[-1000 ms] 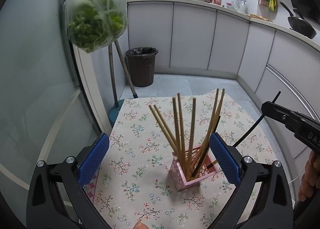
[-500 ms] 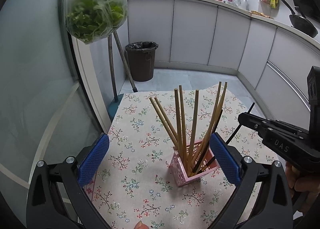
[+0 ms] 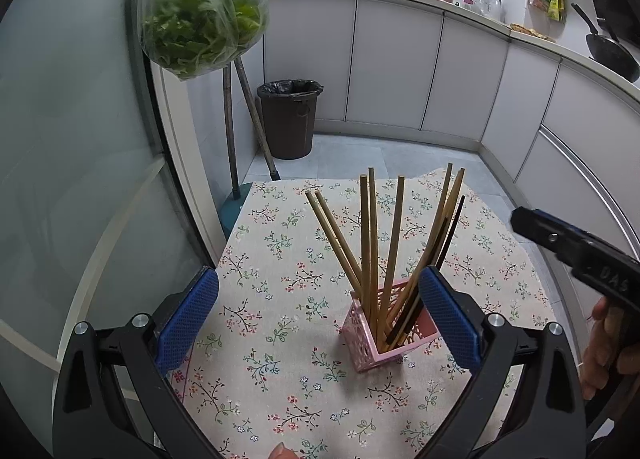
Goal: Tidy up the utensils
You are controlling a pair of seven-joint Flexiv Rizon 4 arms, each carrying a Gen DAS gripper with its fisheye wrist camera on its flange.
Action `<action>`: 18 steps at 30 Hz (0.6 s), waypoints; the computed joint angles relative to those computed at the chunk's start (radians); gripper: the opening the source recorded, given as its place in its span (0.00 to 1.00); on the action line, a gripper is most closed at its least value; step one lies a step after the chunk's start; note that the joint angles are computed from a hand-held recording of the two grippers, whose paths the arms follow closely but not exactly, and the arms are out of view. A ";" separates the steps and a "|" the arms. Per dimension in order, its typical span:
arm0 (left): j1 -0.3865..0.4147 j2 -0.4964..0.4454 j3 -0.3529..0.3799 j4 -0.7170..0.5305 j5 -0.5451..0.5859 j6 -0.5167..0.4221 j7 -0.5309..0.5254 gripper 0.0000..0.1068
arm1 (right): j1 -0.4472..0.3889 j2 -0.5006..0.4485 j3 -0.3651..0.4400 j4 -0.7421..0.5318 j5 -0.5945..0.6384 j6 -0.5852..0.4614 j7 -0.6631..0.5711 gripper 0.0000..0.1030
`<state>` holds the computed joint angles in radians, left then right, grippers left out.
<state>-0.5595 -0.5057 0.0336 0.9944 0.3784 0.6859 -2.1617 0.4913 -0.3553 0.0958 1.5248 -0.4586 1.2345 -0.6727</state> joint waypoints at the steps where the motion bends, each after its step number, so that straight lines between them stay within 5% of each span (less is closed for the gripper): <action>1: -0.001 0.002 0.000 0.001 0.000 0.001 -0.002 0.90 | 0.007 0.012 -0.016 0.013 -0.020 -0.001 0.019 0.63; 10: -0.036 -0.003 0.006 -0.041 0.046 -0.029 -0.012 0.90 | -0.015 0.120 -0.060 0.123 -0.212 -0.019 0.187 0.93; 18: -0.078 0.004 0.005 -0.081 0.071 -0.032 -0.047 0.90 | -0.078 0.217 -0.007 0.165 -0.304 -0.210 0.234 0.94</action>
<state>-0.6372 -0.5019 0.0388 0.9130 0.4494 0.6536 -2.2084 0.4133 -0.1386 0.0891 1.6900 -0.7626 1.0250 -0.4388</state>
